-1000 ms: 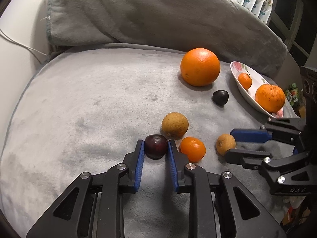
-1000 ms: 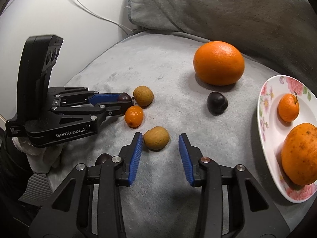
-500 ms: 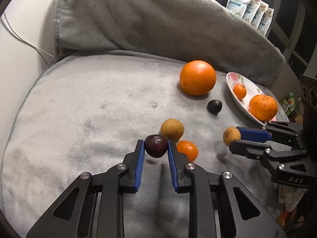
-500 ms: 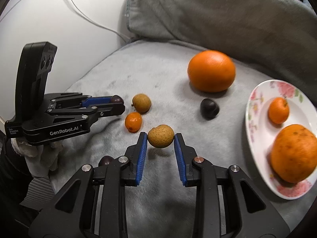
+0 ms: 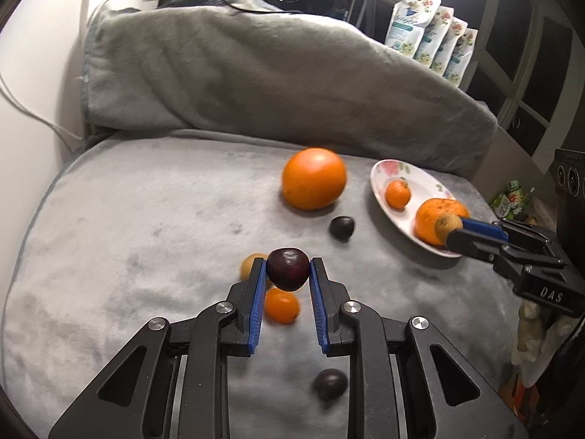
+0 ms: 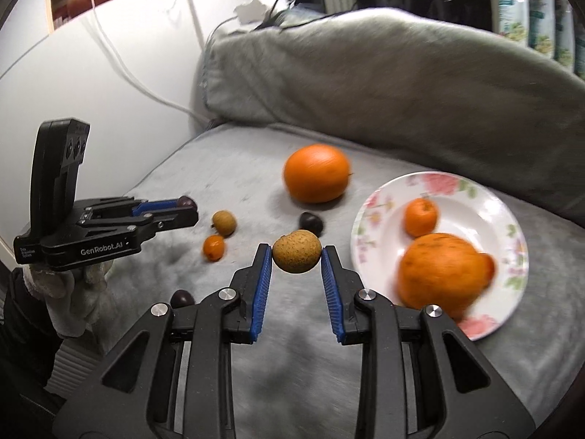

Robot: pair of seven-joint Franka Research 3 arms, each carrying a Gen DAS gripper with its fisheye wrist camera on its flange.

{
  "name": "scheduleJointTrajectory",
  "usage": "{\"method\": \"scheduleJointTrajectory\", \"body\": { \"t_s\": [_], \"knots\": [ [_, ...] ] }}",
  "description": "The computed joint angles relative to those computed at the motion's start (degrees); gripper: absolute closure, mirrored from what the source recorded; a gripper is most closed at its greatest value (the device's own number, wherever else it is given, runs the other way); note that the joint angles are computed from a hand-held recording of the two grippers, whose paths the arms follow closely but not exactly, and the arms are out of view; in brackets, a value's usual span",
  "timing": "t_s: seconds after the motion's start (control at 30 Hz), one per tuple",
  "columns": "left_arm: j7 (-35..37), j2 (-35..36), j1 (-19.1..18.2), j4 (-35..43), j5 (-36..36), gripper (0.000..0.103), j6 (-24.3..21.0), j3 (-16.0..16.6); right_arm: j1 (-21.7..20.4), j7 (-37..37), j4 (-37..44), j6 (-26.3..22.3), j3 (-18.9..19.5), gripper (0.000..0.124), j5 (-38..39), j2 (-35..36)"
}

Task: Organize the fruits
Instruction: 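Carry the plum with the left tool while the right tool carries the kiwi over the plate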

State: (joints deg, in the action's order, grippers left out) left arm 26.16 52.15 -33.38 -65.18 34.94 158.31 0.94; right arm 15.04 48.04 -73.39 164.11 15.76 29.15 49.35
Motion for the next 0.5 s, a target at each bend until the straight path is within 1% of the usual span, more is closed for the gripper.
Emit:
{"method": "scheduleJointTrajectory", "body": {
  "t_s": [0.17, 0.37, 0.5],
  "knots": [
    [2.3, 2.5, 0.0, 4.4, -1.3, 0.081, -0.5, -1.1, -1.9, -0.3, -2.7, 3.3, 0.7, 0.094, 1.5, -1.9],
    [6.9, 7.5, -0.6, 13.6, -3.8, 0.081, -3.3, -1.8, -3.6, 0.6, -4.6, 5.7, 0.8, 0.094, 2.2, -3.3],
    [10.8, 12.3, -1.0, 22.2, -6.4, 0.081, -5.9, -2.4, -4.6, 1.0, -5.3, 6.7, 0.9, 0.094, 2.3, -3.8]
  ]
}}
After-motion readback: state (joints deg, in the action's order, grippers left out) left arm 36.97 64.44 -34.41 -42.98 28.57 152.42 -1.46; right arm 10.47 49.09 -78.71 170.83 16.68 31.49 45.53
